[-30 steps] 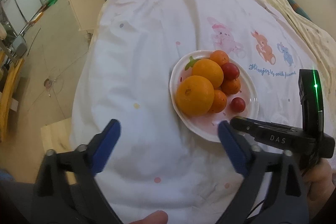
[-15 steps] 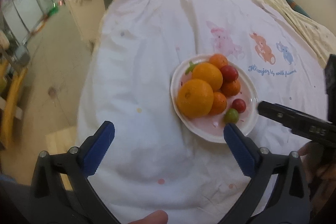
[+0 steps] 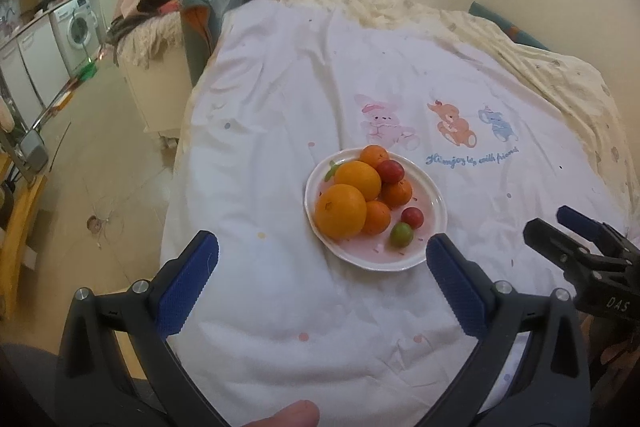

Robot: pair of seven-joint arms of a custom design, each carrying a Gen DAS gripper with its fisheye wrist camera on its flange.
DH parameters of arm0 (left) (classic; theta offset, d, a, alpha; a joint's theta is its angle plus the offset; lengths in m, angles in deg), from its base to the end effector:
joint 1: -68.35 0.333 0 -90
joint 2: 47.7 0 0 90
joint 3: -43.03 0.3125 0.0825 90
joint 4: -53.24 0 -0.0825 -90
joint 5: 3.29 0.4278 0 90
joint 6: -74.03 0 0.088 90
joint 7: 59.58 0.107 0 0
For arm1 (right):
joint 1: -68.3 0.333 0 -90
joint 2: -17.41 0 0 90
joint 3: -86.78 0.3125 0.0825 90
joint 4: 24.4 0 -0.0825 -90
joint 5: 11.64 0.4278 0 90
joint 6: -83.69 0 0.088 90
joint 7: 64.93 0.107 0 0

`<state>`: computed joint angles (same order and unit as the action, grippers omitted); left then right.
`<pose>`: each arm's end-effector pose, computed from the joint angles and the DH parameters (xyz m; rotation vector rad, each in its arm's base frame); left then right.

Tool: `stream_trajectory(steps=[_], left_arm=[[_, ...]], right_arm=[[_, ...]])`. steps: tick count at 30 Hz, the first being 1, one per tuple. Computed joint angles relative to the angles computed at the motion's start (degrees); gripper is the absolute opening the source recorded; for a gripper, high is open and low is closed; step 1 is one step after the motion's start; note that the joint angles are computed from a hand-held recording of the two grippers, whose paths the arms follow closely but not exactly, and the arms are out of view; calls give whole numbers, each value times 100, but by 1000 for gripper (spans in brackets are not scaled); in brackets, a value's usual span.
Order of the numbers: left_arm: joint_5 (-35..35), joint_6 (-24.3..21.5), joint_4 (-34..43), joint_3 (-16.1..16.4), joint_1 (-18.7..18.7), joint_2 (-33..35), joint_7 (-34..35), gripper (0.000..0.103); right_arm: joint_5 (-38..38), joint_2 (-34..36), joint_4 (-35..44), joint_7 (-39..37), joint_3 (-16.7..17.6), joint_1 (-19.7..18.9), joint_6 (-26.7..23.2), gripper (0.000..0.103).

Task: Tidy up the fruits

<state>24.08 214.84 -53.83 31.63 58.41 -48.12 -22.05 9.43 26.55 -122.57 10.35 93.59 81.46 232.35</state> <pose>0.6021 -0.2359 0.5633 -2.0411 1.5662 -0.6983 0.6623 0.2276 0.5571 -1.9582 1.3651 -0.3119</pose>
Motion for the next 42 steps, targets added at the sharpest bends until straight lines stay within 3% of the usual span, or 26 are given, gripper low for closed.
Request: stream_trajectory(steps=[2,7,13,42], left_arm=[[108,6,-63,-15,-12,-59,-70,103],[286,97,-265,-77,-12,-180,-364,103],[715,115,-344,-128,10,-168,-795,103],[421,111,-265,-32,-58,-9,-628,103]], right_arm=[[-252,-192,-326,157,-43,64,325,103],[-443,-434,-727,375,-89,129,581,103],[-863,-329,-750,691,-113,217,862,103],[-836,-221,-630,870,-39,150,785,103]])
